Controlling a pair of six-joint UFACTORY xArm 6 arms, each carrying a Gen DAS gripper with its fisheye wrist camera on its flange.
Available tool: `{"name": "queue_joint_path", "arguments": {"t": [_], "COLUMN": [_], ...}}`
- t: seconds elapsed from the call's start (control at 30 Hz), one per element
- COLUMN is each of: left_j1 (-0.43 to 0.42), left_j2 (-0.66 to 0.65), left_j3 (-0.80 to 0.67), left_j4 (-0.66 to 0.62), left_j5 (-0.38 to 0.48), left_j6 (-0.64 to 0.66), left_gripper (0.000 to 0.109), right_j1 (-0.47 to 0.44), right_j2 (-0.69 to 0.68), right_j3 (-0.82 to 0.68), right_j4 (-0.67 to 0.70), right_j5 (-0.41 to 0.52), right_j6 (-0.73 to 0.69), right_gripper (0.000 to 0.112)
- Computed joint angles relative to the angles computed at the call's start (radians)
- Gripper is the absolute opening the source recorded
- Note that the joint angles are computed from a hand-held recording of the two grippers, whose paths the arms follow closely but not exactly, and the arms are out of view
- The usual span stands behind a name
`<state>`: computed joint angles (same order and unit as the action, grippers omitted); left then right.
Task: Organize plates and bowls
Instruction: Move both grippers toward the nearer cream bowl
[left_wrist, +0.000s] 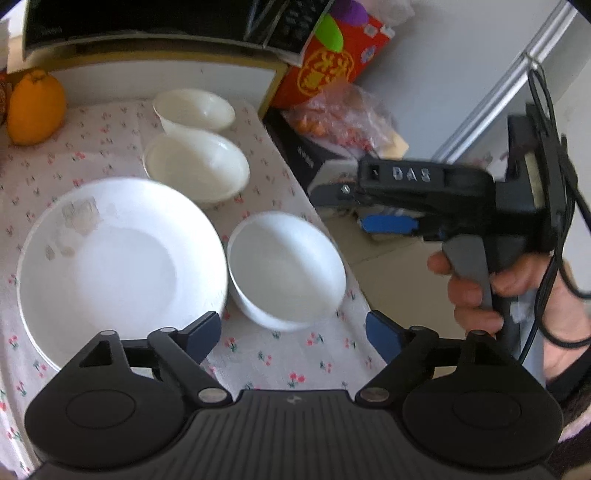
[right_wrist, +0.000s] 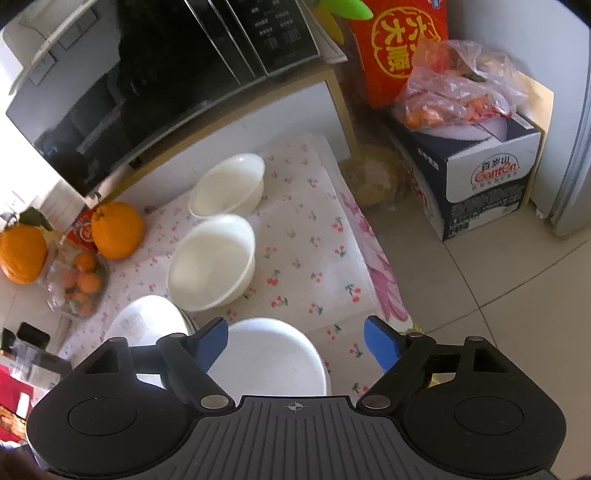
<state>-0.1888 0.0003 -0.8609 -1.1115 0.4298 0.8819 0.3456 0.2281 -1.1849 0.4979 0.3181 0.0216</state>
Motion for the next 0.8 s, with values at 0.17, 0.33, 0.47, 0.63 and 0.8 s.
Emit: {"name": "queue_joint_path", "arguments": {"t": [0.17, 0.33, 0.47, 0.63, 0.8], "left_j1": [0.0, -0.016, -0.008, 0.008, 0.028], "left_j2": [0.021, 0.094, 0.161, 0.227, 0.283], "left_j3": [-0.026, -0.077, -0.129, -0.178, -0.224], "left_j4": [-0.104, -0.202, -0.182, -0.081, -0.001], "left_j5": [-0.093, -0.249, -0.308, -0.349, -0.369], "left_j6": [0.099, 0.194, 0.154, 0.05, -0.014], "left_gripper": [0.096, 0.1, 0.101, 0.101, 0.101], "right_j1": [0.004, 0.015, 0.024, 0.04, 0.05], "right_j2": [0.018, 0.028, 0.053, 0.098, 0.158], "right_j3": [-0.008, 0.008, -0.014, -0.055, -0.122], "right_j4": [0.013, -0.048, -0.046, -0.06, -0.083], "right_j5": [-0.046, -0.124, -0.135, -0.149, -0.143], "right_j6": [0.019, 0.067, 0.078, 0.077, 0.096], "right_gripper": [0.085, 0.09, 0.091, 0.092, 0.092]}}
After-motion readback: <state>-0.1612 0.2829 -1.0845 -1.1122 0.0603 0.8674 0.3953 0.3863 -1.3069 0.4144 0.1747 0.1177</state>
